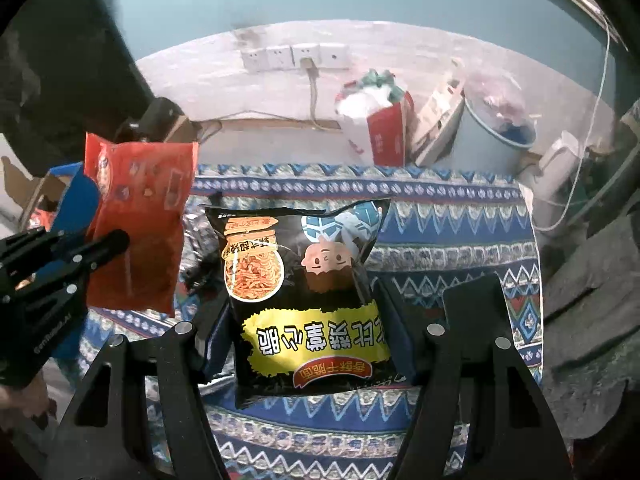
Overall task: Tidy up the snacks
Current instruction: 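Lift both held bags and carry them over the cardboard box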
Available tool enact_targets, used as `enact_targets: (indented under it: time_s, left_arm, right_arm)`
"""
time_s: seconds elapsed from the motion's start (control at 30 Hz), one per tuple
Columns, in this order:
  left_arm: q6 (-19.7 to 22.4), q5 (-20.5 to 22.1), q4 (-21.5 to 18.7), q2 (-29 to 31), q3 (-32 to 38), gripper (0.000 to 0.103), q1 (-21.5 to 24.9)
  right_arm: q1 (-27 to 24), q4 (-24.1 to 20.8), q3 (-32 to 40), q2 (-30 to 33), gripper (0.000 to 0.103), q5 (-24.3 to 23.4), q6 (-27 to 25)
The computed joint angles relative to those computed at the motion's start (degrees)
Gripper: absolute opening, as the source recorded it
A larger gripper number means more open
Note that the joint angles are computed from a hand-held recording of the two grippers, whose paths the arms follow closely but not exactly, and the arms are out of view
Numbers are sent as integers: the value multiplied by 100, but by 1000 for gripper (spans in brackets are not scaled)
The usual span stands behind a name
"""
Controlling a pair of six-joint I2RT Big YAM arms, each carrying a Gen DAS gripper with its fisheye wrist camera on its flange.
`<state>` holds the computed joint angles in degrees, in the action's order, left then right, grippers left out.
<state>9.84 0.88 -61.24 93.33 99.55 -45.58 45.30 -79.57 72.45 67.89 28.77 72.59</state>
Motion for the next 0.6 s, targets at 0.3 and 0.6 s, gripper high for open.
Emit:
enact_targets:
  time_s: [0.3, 0.6]
  left_arm:
    - [43, 20, 44, -462, -231, 14, 437]
    - [49, 134, 51, -825, -285, 14, 864]
  right_arm:
    - [351, -23, 717, 393, 65, 371, -197]
    - [490, 212, 1375, 850, 65, 486, -705]
